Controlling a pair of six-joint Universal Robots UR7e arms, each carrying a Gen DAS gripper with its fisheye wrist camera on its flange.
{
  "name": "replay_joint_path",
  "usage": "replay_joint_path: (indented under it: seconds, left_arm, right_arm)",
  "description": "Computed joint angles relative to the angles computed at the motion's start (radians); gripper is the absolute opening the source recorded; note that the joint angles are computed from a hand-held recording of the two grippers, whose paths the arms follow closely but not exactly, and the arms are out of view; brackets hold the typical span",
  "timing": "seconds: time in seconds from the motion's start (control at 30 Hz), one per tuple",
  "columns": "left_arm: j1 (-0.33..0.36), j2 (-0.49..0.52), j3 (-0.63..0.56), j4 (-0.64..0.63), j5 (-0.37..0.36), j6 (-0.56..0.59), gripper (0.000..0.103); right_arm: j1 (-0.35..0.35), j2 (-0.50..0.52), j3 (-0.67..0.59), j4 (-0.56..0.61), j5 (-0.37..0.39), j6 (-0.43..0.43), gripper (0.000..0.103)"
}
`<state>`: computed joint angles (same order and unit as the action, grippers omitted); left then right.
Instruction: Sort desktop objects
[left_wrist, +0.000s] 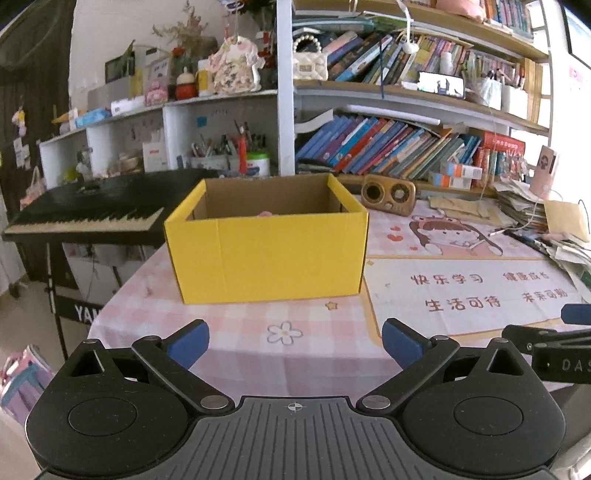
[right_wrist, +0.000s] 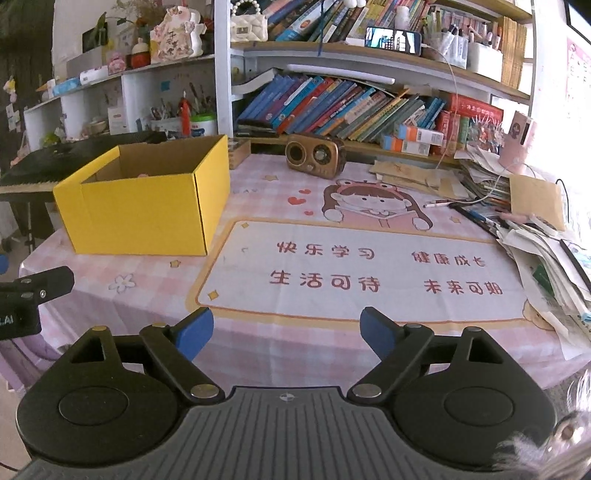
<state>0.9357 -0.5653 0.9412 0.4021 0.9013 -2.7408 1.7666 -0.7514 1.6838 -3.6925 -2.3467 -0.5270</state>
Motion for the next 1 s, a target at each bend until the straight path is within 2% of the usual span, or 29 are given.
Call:
replay_joint_path:
  seconds: [0.33, 0.47, 0.7, 1.0]
  left_arm:
    - [-0.003, 0.003, -0.001, 0.022, -0.009, -0.024, 0.103]
    - [-0.004, -0.001, 0.005, 0.024, -0.014, -0.029, 0.103]
    - [-0.010, 0.005, 0.002, 0.031, -0.043, -0.036, 0.103]
    - [-0.010, 0.011, -0.006, 0.055, -0.042, -0.051, 0.103]
  right_arm:
    - [0.001, -0.010, 0.014, 0.025, 0.002, 0.006, 0.087]
    - [0.001, -0.011, 0.014, 0.032, -0.001, 0.010, 0.095]
    - [0.004, -0.013, 0.019, 0.031, -0.008, 0.015, 0.100]
    - [0.005, -0.016, 0.025, 0.036, -0.013, 0.016, 0.103]
